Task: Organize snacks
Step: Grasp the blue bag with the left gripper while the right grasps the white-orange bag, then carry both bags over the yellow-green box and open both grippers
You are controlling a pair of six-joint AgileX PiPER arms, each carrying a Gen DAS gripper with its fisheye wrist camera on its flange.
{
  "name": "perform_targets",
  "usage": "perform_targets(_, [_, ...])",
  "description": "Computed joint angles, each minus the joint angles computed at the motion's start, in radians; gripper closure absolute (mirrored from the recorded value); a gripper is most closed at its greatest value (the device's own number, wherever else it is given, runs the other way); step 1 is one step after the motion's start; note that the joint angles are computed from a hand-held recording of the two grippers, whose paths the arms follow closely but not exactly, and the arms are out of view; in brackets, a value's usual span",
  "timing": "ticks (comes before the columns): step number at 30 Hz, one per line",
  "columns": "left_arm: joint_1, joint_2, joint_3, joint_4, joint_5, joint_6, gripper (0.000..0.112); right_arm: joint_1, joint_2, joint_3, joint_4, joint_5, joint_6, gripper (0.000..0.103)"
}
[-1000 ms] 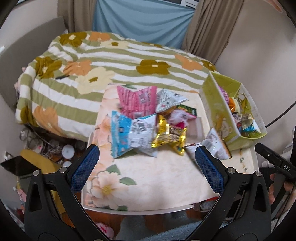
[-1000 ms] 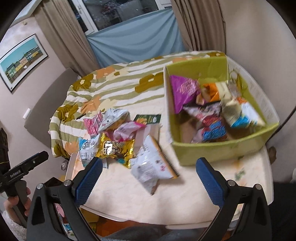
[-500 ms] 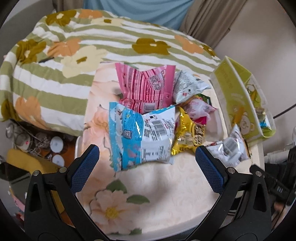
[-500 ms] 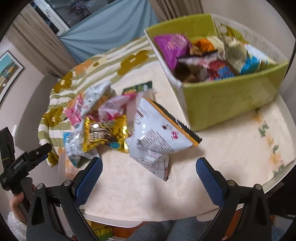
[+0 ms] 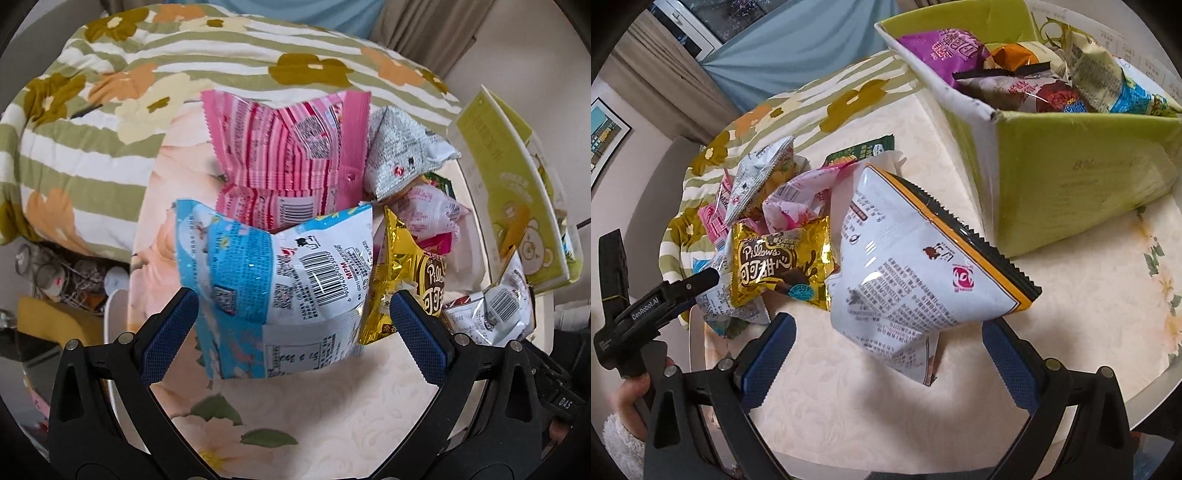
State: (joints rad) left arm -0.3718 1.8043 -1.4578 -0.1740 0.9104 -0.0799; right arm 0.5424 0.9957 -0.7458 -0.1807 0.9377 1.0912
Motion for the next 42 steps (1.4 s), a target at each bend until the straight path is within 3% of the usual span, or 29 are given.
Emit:
perform_targets(7, [-0.012, 0.017, -0.01, 0.049, -0.002, -0.039, 0.02, -0.07, 0.002, 0.022, 0.053, -0.033, -0.097, 0.002])
perform_targets(12, [-0.03, 0.012, -0.014, 0.077, 0.02, -0.035, 0.039, -0.087, 0.015, 0.021, 0.061, -0.052, -0.129, 0.002])
perform_targets(27, [0.014, -0.116, 0.137, 0.137, 0.016, -0.101, 0.04, -0.099, 0.073, -0.004, 0.061, -0.08, -0.154, 0.004])
perform_targets(30, [0.028, -0.14, 0.159, 0.145, 0.02, -0.102, 0.04, -0.115, 0.088, -0.01, 0.075, -0.081, -0.174, 0.009])
perform_targets(33, [0.045, -0.161, 0.175, 0.141, 0.024, -0.1, 0.04, -0.131, 0.101, -0.014, 0.1, -0.085, -0.201, 0.02])
perform_targets(35, [0.055, -0.172, 0.182, 0.133, 0.025, -0.097, 0.04, -0.142, 0.11, -0.019, 0.126, -0.087, -0.233, 0.042])
perform_targets(36, [0.059, -0.179, 0.186, 0.136, 0.024, -0.102, 0.04, -0.139, 0.112, -0.021, 0.129, -0.087, -0.235, 0.046])
perform_targets(42, [0.074, -0.211, 0.179, 0.119, 0.032, -0.08, 0.041, -0.073, 0.114, -0.057, 0.065, -0.037, -0.175, 0.054])
